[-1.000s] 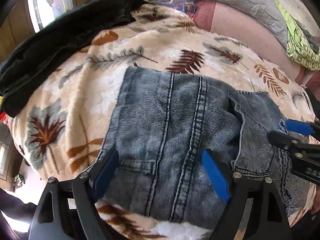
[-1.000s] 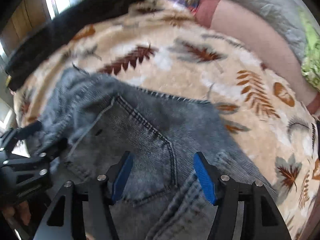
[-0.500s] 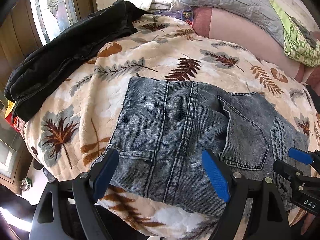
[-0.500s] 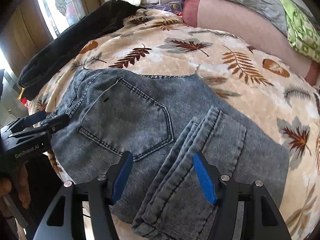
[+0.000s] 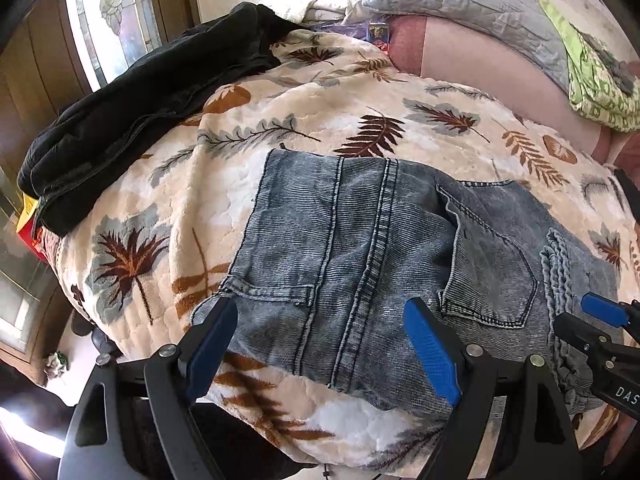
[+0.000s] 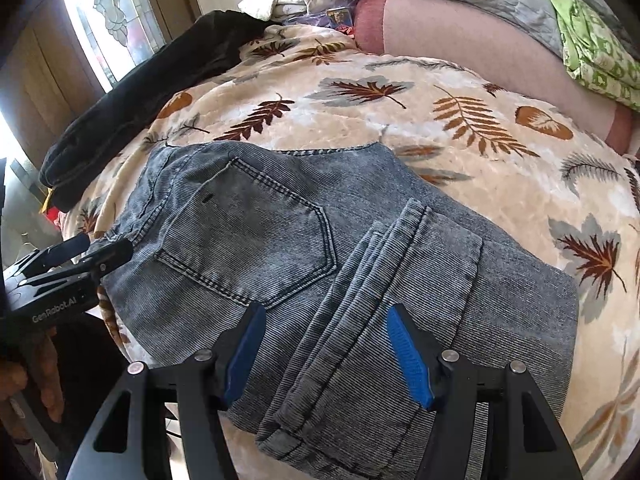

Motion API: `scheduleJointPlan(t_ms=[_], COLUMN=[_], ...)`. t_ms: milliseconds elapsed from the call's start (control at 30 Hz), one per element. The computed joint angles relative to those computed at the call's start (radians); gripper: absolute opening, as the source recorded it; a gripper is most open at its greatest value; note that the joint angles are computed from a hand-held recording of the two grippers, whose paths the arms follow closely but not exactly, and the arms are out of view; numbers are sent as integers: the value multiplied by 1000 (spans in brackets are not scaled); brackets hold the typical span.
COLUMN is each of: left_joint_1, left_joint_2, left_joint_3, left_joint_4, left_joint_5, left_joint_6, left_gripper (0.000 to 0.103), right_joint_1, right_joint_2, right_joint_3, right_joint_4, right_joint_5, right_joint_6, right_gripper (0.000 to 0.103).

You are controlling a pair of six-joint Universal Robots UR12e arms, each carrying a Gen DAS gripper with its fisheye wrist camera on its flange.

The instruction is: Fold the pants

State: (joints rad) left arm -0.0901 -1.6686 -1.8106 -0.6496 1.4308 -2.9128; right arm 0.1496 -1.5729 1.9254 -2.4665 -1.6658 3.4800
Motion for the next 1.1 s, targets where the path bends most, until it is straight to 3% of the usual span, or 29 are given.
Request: scheduleJointPlan(t_ms=[100, 267, 333, 400, 467, 700, 767, 800, 833, 1000, 1100], left_joint_1=[44, 173, 201, 213, 220, 217, 210, 205, 198, 203, 190], left_joint_2=[12, 6, -17, -32, -44, -78, -75, -74, -75, -87, -87], left_joint_3=[-6, -27, -15, -11, -15, 3, 8, 12, 20, 24, 27], left_joint_4=[-29, -118, -196, -231, -216, -194, -191, -188, -200, -201, -180], left_joint_5=[-106, -459, -571, -632, -677, -712, -685, -664, -635, -649, -610], left_joint_6=[-46, -248, -271, -284, -320, -386, -380, -373, -361, -371, -383], left_gripper=[86, 85, 85, 85, 85, 84, 73, 55, 45, 45, 46], right_joint_1=[6, 16, 15, 17, 14, 2, -1, 2, 4, -2, -35], right_joint_2=[10, 56, 84, 113, 137, 183, 192, 195, 196, 160, 201], right_joint_3=[-21, -90, -120, -152, -176, -211, -217, -222, -229, -214, -225], right_joint_4=[15, 73, 94, 121, 143, 180, 198, 206, 220, 131, 251], right_joint_5=[-5, -8, 14, 23, 48, 100, 108, 98, 91, 94, 291], right_joint_6=[-11, -45, -60, -59, -55, -29, -28, -35, -35, 4, -48], right_gripper=[66, 67, 67, 67, 67, 67, 71, 71, 71, 71, 75])
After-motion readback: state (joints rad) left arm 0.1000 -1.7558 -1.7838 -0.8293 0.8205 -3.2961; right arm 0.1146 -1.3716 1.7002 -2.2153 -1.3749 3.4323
